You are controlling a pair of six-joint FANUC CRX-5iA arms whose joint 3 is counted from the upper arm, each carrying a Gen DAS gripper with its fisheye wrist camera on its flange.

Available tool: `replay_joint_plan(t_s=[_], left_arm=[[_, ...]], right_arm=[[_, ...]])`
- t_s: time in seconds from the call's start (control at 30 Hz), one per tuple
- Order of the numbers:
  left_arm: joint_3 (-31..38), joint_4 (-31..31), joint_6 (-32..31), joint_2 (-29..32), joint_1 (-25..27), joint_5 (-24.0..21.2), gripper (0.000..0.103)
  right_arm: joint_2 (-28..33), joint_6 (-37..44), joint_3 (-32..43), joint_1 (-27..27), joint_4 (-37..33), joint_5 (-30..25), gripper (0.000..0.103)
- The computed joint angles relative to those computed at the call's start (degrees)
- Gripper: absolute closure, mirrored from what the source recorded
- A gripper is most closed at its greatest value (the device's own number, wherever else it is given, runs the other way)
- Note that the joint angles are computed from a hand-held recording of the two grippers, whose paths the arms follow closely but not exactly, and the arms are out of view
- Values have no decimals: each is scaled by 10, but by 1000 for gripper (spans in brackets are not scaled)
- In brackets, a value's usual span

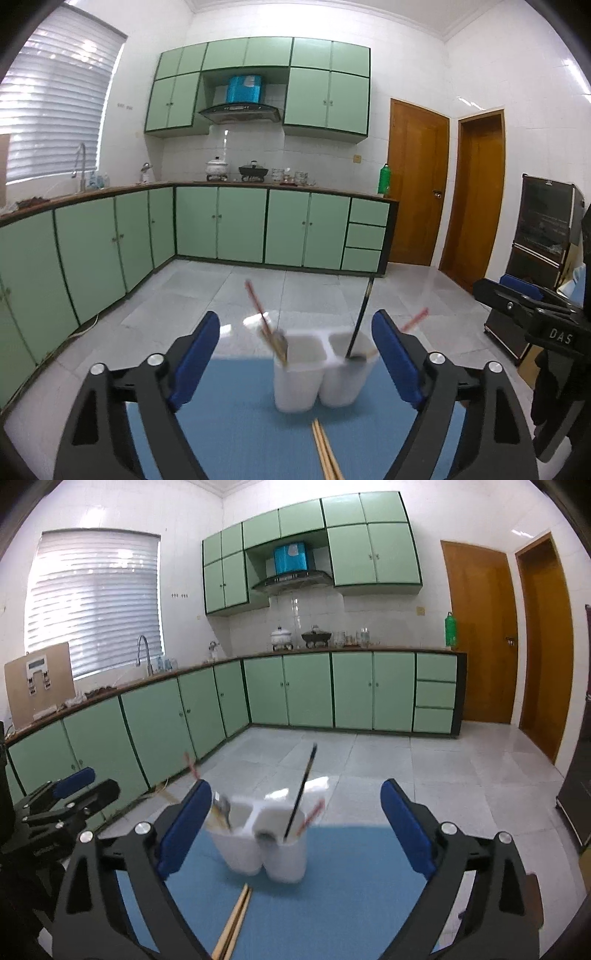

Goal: Organize utensils
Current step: 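Return both open tools to the remaining chopsticks on the table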

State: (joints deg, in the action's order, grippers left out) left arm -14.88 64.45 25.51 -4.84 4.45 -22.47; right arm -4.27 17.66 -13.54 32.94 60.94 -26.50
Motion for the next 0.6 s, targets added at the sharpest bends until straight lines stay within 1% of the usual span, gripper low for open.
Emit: replay_joint_plan(t_s=[0.1, 0.17, 0.2, 0.27, 0.33, 0.43, 0.6], left_arm=[[-54, -20, 17, -39, 12, 2, 16], [-82, -40, 30, -62, 23, -1, 15], [-96, -63, 45, -73, 30, -3, 15], [-115, -88, 60, -89, 42, -13, 14], [-128, -112, 75, -99, 54, -30, 14], [-140, -191, 126, -111, 72, -51, 14], [-153, -262, 175, -116, 91, -93, 14]], right_arm=[[-29, -25, -45, 17, -1, -12, 9], [-43, -39, -70, 32, 2, -29, 9], [-50, -50, -83, 40, 7, -39, 9], [-62, -61, -103, 56, -3, -51, 9], [-72, -69, -122, 70, -17, -59, 9], [-77, -88, -149, 98, -19, -81, 9], [-77, -91, -177, 148, -57, -110, 9]])
